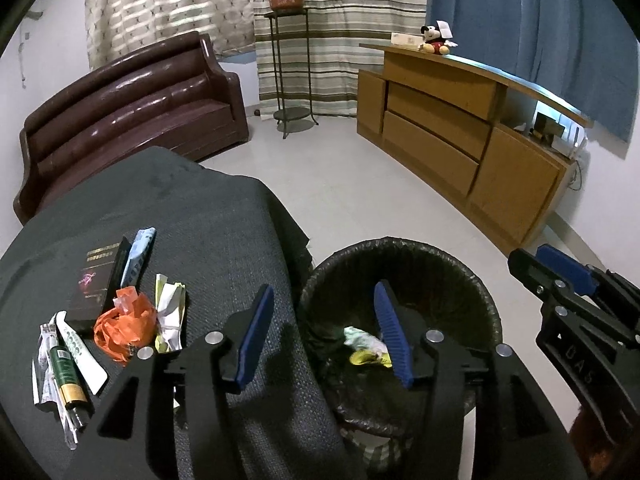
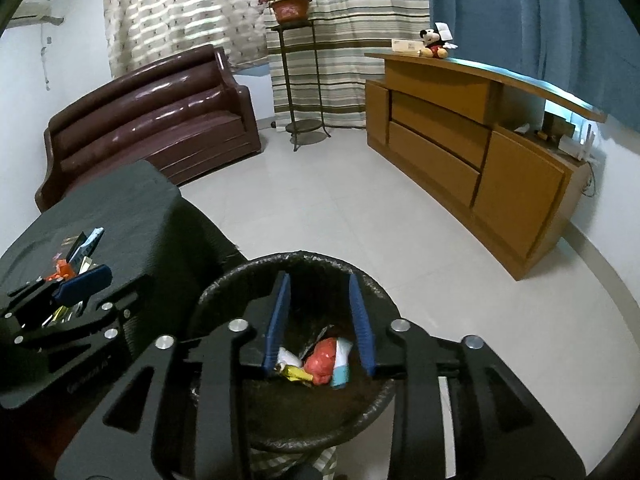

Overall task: Collect trash
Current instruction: 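Drop the tube from the right gripper while the left gripper drops the wrapper into the wastebasket, then grasp the white printed tube with the left gripper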

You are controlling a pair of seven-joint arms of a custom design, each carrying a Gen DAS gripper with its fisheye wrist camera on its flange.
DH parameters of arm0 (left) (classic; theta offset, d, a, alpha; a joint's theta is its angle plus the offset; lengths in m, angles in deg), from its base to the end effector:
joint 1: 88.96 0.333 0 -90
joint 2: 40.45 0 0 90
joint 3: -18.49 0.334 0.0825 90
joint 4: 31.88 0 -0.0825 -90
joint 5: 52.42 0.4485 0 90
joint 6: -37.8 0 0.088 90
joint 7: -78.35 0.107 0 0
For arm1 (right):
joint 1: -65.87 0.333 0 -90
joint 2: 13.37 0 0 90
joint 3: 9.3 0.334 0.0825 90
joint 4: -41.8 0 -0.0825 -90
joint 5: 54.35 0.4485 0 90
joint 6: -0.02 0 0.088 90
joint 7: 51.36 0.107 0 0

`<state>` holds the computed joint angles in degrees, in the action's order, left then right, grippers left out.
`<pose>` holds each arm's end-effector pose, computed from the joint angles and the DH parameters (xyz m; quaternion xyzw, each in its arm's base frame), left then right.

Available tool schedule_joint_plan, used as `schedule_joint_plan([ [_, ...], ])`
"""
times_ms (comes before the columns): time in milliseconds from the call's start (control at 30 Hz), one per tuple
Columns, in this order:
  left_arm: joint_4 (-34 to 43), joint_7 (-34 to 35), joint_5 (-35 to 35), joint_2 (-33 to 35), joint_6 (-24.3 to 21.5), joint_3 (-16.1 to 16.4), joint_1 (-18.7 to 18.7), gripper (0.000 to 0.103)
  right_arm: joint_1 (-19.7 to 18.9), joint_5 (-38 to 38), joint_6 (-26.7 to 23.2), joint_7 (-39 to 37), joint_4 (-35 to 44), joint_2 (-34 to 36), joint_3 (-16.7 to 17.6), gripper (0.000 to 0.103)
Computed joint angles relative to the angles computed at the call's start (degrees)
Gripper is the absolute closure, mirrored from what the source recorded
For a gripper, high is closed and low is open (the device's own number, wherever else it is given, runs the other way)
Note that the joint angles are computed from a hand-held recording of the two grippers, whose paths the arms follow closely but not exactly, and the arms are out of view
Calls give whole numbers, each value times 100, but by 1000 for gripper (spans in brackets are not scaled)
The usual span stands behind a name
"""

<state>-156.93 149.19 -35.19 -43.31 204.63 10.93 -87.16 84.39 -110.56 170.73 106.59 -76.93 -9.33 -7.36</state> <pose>0.6206 -0.0817 0.4846 -0.6413 0.6634 -0.2676 0.2775 0.5882 0.2808 0.4548 -0.6590 0.6088 -0.2624 0.3552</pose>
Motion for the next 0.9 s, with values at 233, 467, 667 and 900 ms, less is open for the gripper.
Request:
schedule_joint_plan([
  [233,-112,-289,311,-170,54,-47,111,46,17,-333,73,374,9,-51,-14,43],
  [467,-475,-409,333,-576,-13,-97,399,45,48,-657,199,820,18,-107,74,30],
  [667,-876,-543,333,-1031,-66,-173,848,45,185,-11,316,56,-11,-53,241,30],
  [900,-1251,-837,388,-1500,-91,-312,1498,45,418,964,267,-1048,-5,0,408,30],
])
